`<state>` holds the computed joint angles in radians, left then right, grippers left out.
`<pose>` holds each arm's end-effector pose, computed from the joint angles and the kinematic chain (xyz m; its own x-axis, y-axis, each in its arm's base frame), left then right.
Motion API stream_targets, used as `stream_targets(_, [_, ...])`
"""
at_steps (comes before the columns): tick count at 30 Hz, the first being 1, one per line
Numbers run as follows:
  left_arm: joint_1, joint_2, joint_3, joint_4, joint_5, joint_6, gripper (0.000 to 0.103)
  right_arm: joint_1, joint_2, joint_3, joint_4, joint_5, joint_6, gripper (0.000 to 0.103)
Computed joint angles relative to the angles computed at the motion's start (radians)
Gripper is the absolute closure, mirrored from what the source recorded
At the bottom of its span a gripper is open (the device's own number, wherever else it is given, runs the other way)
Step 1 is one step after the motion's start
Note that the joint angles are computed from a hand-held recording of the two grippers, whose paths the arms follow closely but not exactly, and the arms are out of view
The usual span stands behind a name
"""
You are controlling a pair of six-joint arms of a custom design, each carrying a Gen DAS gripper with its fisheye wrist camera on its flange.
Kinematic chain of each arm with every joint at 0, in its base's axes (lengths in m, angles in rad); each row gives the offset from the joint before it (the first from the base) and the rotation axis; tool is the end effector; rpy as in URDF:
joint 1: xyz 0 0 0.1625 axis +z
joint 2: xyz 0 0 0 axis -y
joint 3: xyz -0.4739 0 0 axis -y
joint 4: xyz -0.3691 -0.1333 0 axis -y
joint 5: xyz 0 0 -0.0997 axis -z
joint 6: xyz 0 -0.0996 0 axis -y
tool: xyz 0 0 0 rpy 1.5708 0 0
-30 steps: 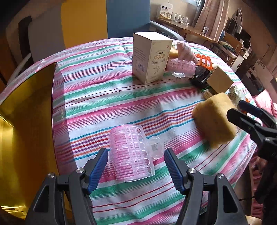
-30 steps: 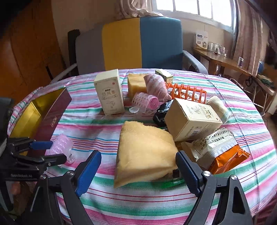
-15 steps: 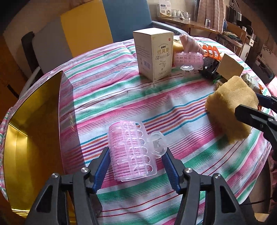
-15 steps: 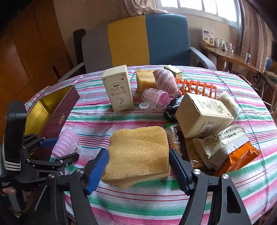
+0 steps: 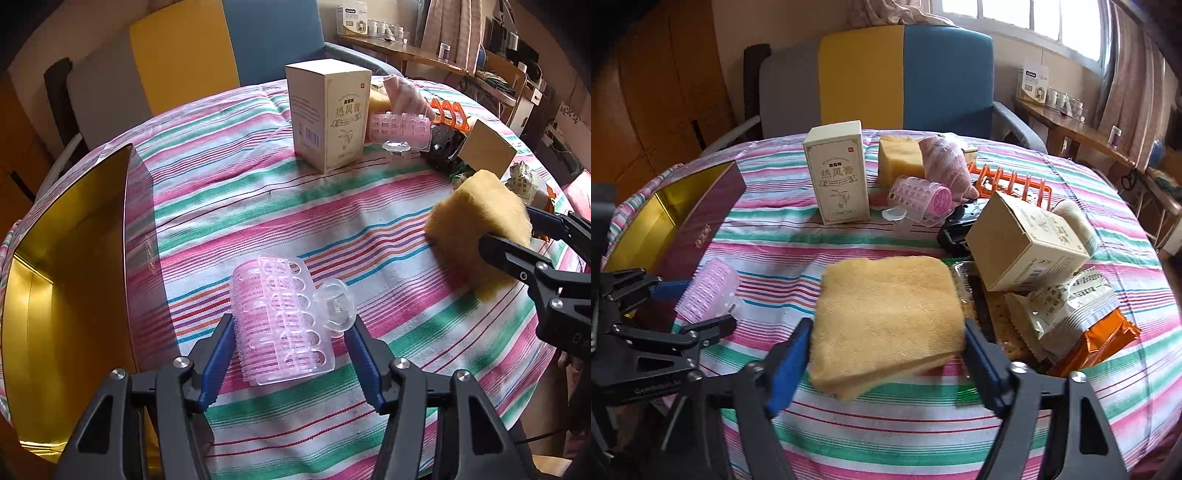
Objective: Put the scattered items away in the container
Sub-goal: 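Carry the roller and sponge into the gold tray and open both tools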
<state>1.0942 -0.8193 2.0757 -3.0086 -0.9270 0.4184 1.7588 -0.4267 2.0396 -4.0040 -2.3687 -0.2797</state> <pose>-0.0808 -0.5774 0.0974 -0.5114 0.6025 -0.6128 0.7212 0.6886 0.0750 0.1608 -0.5137 0.0153 -0.7181 0.1840 0.6712 -0.3389 0.7499 -0.5681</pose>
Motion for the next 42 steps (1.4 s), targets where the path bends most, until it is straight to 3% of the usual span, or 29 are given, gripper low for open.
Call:
stream_targets(7, [0.025,-0.052,0.000,0.028,-0.120,-0.036,0.043,0.000,-0.022,0.054,-0.047,0.038,0.029,0.033])
stream_targets(17, [0.045,-0.161,0.016,0.003,-0.201,-0.041,0.042,0.052,-0.032,0.046,-0.030,0.078,0.059,0.033])
stream_targets(28, [0.141,-0.249,-0.070,-0.026,-0.122,-0.095,0.042,0.142,0.010,-0.172,0.209,0.212,0.024,0.033])
stream_targets(35, [0.208,-0.218,-0.160,-0.015,-0.042,-0.087,0.042,0.190,0.110,-0.404,0.425,0.251,-0.025,0.033])
stream_targets(42, [0.263,-0.209,-0.219,0.035,-0.019,-0.111,0.041,0.196,0.213,-0.620,0.596,0.268,-0.033,0.030])
